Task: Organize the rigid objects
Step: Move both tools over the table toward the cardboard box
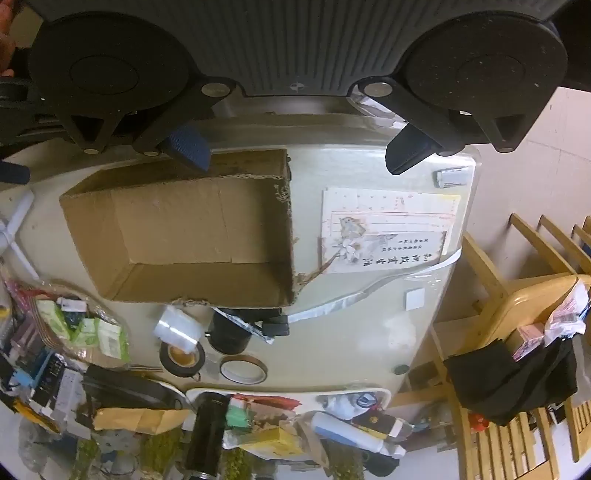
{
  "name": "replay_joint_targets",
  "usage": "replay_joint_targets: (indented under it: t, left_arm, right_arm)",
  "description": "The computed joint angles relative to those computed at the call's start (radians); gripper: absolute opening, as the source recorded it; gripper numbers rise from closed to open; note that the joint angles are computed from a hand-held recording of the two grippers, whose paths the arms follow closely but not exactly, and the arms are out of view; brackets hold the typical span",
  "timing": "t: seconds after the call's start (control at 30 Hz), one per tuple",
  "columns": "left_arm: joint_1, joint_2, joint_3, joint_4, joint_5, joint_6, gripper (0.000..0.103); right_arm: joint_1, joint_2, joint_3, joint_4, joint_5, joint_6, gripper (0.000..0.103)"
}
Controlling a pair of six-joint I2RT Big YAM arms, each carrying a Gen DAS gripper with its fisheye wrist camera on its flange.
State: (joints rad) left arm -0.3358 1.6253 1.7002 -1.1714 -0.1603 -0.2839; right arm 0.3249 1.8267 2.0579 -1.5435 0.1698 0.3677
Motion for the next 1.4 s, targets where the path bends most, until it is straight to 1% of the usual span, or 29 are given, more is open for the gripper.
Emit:
replay_joint_targets:
  t: [0.03, 0.07, 0.17, 0.23, 0.3, 0.33, 0.37, 0.5, 0.57, 0.73, 0.93, 1.17, 1.4]
  left_arm:
    - [0.002, -0.005, -0.006, 0.004, -0.001, 0.003, 0.103]
    - [-0.018, -0.001, -0.005, -0.003, -0.041, 0.007, 0.103]
    - [-0.027, 0.018, 0.01, -0.012, -0.05, 0.002, 0.103]
    - [-0.018, 0.015, 0.008, -0.006, -0.021, 0.007, 0.103]
    - [-0.013, 0.018, 0.015, -0.017, 0.007, 0.013, 0.103]
    - [-0.01, 0.02, 0.013, -0.016, 0.02, 0.012, 0.103]
    - [-0.009, 0.02, 0.01, -0.014, 0.025, 0.013, 0.103]
    - [-0.009, 0.02, 0.008, -0.011, 0.016, 0.002, 0.103]
    - [-0.003, 0.016, 0.006, -0.005, 0.032, -0.012, 0.103]
    - [0.01, 0.007, -0.003, 0.019, 0.087, -0.034, 0.103]
    - [0.001, 0.008, -0.001, 0.031, 0.076, -0.032, 0.103]
    - [0.002, 0.001, -0.004, 0.042, 0.09, -0.028, 0.102]
    - [-0.005, -0.002, -0.006, 0.048, 0.075, -0.023, 0.102]
  right_arm:
    - [-0.001, -0.002, -0.001, 0.003, -0.005, -0.003, 0.103]
    - [-0.001, -0.003, -0.003, 0.006, -0.007, -0.003, 0.103]
    - [-0.003, -0.003, -0.008, 0.01, -0.016, 0.004, 0.103]
    - [-0.002, -0.001, -0.008, 0.014, -0.024, 0.02, 0.103]
    - [0.003, 0.002, -0.006, 0.018, -0.034, 0.044, 0.103]
    - [0.017, 0.027, 0.046, -0.034, 0.018, -0.014, 0.103]
    - [0.035, 0.039, 0.059, -0.038, 0.033, 0.002, 0.103]
    - [0.019, 0.025, 0.043, -0.017, 0.01, -0.004, 0.103]
    - [0.009, 0.02, 0.027, -0.004, 0.003, -0.011, 0.103]
    - [0.006, 0.027, 0.035, -0.007, 0.005, -0.008, 0.103]
    - [0.0, 0.021, 0.03, 0.006, -0.004, -0.006, 0.103]
    - [-0.001, 0.022, 0.045, 0.015, -0.004, -0.023, 0.103]
    - [-0.01, 0.015, 0.054, 0.031, -0.016, -0.008, 0.103]
